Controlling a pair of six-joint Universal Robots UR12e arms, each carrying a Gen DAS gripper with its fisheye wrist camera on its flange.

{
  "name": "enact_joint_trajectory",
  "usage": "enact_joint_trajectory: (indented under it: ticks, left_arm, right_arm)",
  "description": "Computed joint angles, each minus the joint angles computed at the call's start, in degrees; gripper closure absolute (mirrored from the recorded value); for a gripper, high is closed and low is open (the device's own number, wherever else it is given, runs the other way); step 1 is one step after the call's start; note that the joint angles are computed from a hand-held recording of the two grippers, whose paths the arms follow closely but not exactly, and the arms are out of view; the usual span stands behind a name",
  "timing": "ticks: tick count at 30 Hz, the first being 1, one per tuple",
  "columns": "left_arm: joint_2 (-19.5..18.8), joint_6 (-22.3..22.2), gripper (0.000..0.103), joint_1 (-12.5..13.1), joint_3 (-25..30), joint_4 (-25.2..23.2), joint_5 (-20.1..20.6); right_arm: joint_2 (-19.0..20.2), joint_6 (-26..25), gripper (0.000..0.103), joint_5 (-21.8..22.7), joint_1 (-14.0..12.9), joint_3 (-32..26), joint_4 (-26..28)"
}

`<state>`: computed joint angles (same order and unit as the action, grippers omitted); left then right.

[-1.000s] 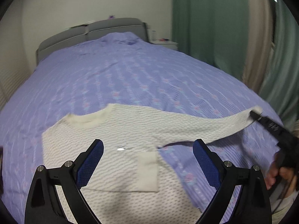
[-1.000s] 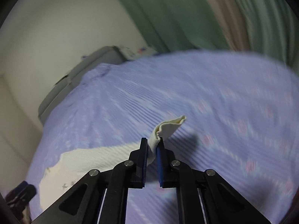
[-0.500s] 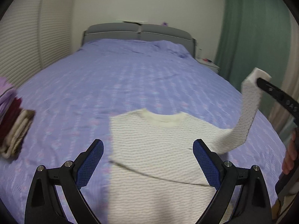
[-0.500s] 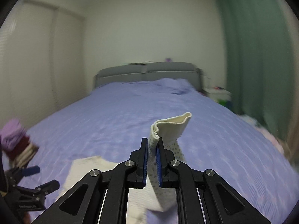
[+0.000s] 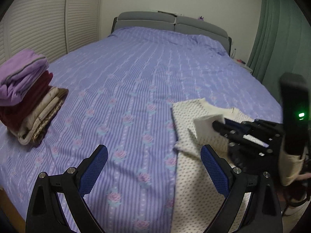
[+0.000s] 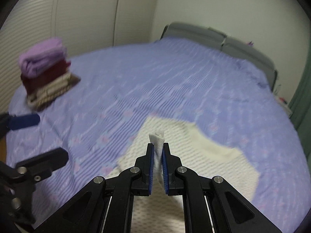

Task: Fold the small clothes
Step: 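Lay the sleeve across the shirt body with the right tool, release, then grasp the folded cuff with the left tool, straighten it, release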

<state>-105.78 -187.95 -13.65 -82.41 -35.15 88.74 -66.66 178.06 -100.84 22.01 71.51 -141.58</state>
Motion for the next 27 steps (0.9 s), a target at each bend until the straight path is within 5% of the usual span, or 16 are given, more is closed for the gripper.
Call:
enact_joint_trajectory:
  ticks: [2,4,5,6,13,20,27]
  left_arm:
    - [0.1,0.1,0.005,0.2,-0.3,-0.1,-0.1]
    - [0.1,0.4,0.005,0.3,-0.5,0.0,-0.4]
    - [0.1,0.5,0.005,0.3,-0.5,0.1,-0.5]
    - [0.0,1.0,0.005,0.4,-0.4,0.2,-1.1]
    - [-0.2,3.4,0.009,1.1,-0.8,-0.2,-10.1]
    - [-2.7,2.2,0.018,1.0,1.2,-6.8,-18.9]
    - [-5.7,0.4,0.031,2.1,3.5,-7.7,-21.4]
  right_arm:
    - [0.7,0.7,0.092,0.6,-0.1,-0.4,1.7]
    - [0.6,1.9,0.072,1.7,-0.2,-0.2,2.9]
    - [0.3,2.9,0.055,2.1,-0.3,0.3,2.9]
    - [-0.3,3.9,0.05,1.8,-0.3,1.2,1.7]
    - [-6.9,11.7,0.042,-4.1,-1.0,10.5,-5.8]
    - [-12.3,18.2,0.042,-9.7,-2.7,17.7,-3.9]
    - [-13.7,20.4,0.042,-8.6,-4.9,20.7,-1.2]
